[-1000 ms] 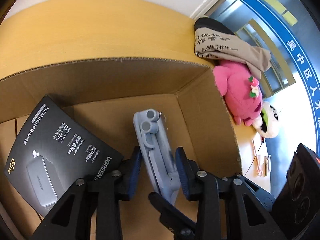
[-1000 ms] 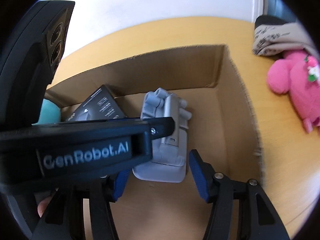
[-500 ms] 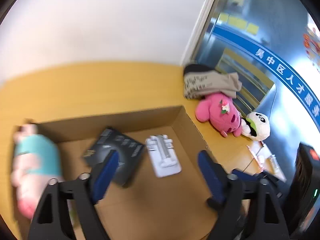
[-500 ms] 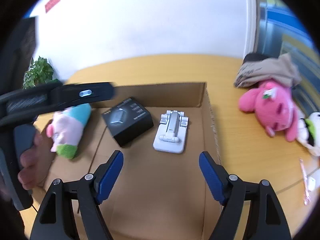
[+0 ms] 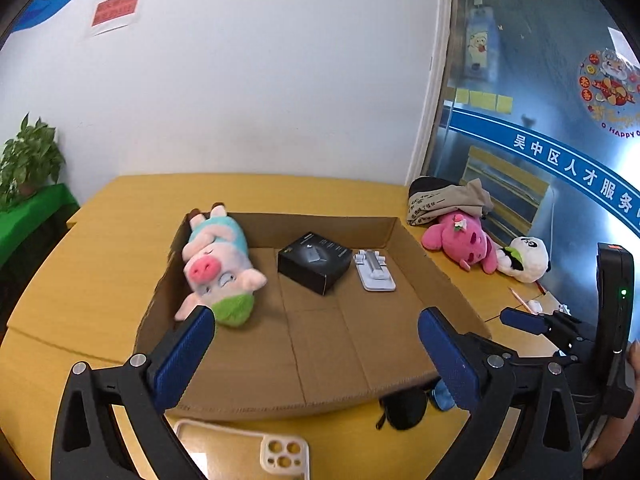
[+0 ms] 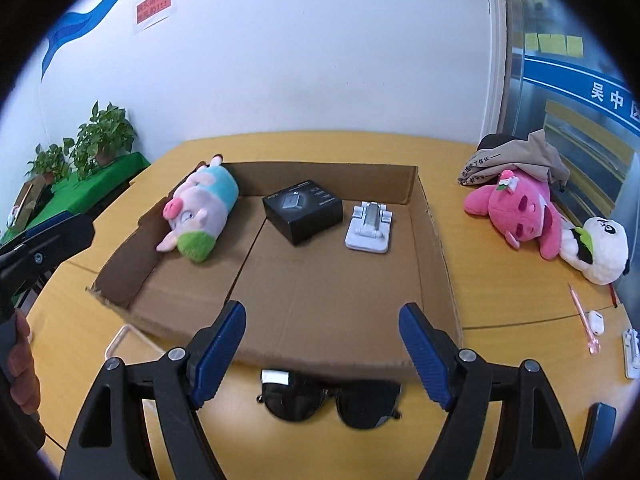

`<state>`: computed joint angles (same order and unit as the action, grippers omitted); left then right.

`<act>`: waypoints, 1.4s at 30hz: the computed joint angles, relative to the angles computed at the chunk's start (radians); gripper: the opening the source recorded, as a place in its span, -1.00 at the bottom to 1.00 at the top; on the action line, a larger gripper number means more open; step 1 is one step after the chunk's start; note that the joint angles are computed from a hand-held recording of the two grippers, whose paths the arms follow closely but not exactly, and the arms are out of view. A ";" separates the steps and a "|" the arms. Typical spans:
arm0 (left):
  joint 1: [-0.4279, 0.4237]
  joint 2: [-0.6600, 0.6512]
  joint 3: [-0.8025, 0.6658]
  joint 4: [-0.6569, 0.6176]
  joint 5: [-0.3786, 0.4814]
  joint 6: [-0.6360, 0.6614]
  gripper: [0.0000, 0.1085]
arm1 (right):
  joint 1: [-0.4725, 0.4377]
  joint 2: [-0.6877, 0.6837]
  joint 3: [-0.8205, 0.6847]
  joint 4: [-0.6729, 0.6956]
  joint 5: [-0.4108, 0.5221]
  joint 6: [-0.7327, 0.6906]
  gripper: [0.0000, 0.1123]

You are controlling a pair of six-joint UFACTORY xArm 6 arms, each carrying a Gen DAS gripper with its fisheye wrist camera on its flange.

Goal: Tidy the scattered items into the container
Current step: 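Withdraw the right gripper from the box toward the black sunglasses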

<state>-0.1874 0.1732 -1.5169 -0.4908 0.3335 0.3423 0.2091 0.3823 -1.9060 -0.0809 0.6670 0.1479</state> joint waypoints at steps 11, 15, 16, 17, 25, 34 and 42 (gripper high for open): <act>-0.006 -0.070 0.096 -0.036 -0.033 0.036 0.90 | 0.012 -0.089 0.114 -0.025 -0.039 0.010 0.41; -0.012 -0.066 0.097 -0.056 -0.025 0.054 0.90 | 0.008 -0.092 0.128 -0.012 -0.044 0.002 0.41; -0.013 -0.064 0.097 -0.061 -0.022 0.058 0.90 | 0.007 -0.091 0.129 -0.011 -0.044 -0.001 0.41; -0.013 -0.061 0.096 -0.065 -0.020 0.058 0.90 | 0.006 -0.091 0.131 -0.005 -0.044 -0.007 0.41; -0.017 -0.052 0.100 -0.052 -0.008 0.045 0.90 | 0.003 -0.085 0.142 0.018 -0.052 -0.019 0.41; -0.020 -0.045 0.105 -0.030 -0.011 0.030 0.90 | 0.003 -0.080 0.149 0.044 -0.053 -0.031 0.41; -0.013 -0.046 0.127 -0.038 0.005 0.037 0.90 | -0.020 -0.088 0.183 0.149 -0.064 -0.112 0.41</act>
